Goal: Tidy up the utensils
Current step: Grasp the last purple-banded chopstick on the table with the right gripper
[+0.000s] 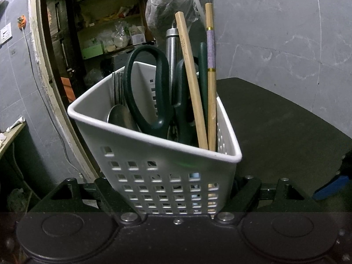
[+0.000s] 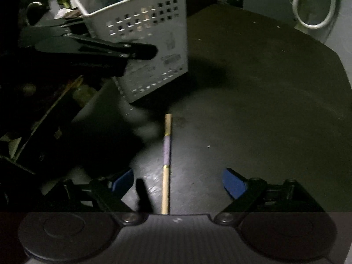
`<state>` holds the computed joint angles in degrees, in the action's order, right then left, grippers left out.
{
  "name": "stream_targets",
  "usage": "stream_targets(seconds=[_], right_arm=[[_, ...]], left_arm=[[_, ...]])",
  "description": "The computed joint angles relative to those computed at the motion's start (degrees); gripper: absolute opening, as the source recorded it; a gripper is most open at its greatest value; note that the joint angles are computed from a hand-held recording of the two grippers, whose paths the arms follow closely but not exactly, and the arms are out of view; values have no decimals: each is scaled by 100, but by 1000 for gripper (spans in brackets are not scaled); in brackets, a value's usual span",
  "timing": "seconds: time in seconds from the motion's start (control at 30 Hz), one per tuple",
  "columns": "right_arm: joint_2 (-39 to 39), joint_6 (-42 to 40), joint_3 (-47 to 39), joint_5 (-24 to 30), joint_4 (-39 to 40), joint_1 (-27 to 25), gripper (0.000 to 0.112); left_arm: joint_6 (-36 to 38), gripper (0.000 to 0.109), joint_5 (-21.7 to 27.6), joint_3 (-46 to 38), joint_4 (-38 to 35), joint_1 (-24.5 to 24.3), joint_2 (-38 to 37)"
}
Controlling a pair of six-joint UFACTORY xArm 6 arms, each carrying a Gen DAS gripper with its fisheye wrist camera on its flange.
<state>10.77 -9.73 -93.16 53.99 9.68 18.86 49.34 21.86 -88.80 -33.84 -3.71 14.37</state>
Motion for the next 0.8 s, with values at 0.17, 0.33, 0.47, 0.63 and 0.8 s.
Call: stream_targets(seconds=[0.17,0.33,0.47,0.63,0.8], right_arm=[[35,219,-71,-89,-500,101,43],[141,213,-342,190,-543,180,18],[224,433,-520,339,-411,119,7],[112,602,-387,92,64,-97,6],[-219,468,32,-885,776,-367,6]], left_arm=[[145,82,5,22,-145,10,-19],[188,82,3,29,-198,13,-18],[206,82,11,19,-219,16,-13],[289,81,24,22,-301,12,-11],[298,81,6,12,-356,6,5]])
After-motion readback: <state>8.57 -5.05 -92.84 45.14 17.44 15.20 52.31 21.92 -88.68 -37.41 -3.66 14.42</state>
